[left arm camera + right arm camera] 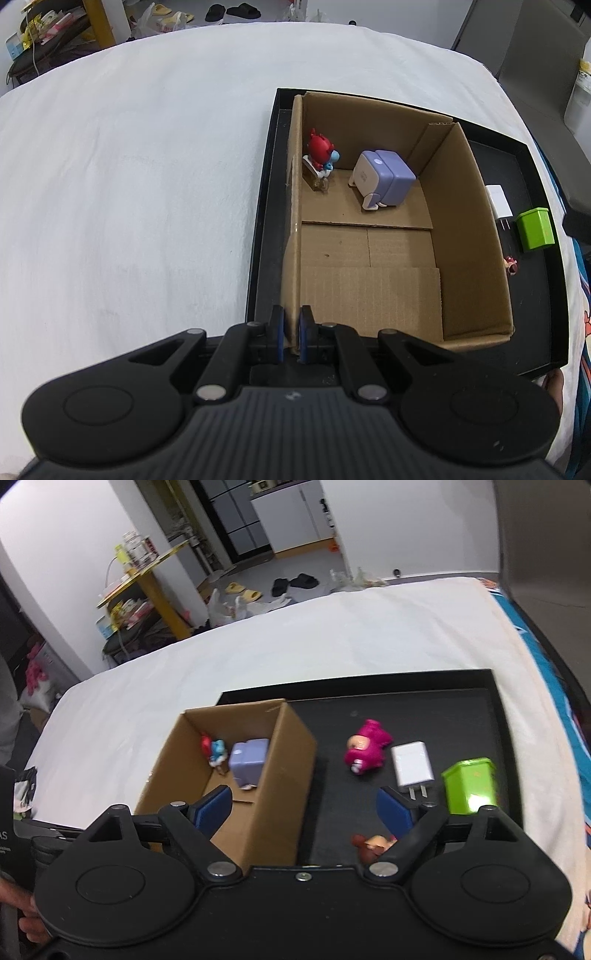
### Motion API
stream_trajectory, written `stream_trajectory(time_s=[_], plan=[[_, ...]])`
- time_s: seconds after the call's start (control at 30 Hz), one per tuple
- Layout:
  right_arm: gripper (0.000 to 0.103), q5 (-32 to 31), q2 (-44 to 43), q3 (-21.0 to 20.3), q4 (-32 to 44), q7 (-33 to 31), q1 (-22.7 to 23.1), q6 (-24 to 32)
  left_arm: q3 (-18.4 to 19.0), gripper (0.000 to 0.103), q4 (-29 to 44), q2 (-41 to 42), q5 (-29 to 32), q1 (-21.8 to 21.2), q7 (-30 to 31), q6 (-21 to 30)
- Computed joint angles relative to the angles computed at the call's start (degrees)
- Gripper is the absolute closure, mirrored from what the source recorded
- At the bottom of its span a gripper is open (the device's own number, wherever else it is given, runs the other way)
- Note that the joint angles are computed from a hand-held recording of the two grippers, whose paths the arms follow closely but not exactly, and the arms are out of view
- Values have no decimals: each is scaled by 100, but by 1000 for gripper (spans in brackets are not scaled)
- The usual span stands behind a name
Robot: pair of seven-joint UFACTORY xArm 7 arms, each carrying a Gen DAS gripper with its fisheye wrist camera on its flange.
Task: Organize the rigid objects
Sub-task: 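Withdraw the right gripper from the box toward the remaining toys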
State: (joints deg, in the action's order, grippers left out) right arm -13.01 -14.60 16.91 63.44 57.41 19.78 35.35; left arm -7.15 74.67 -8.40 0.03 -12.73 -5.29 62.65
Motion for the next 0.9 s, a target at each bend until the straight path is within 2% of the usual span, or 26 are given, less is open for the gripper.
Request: stream_trajectory(time_s=[0.33,0.47,0.73,0.83,0.9], plan=[[18,267,-412,-6,-584,398,-55,172,10,96,-52,-35,-26,1,-2,-63],[19,362,-419,-35,-704,325,-58,31,11,96,-53,-43,-29,3,28,-49],[20,107,-112,11,-594,-52,-22,171,8,96,-65,-48,-31,6,25,-65],[29,194,-16,-47,-600,-101,12,288,8,96,-72,-52,-37,7,12,-69],[29,212,37,-73,-615,-102,26,282,8,96,-90,-60,-44,6,6,-88]])
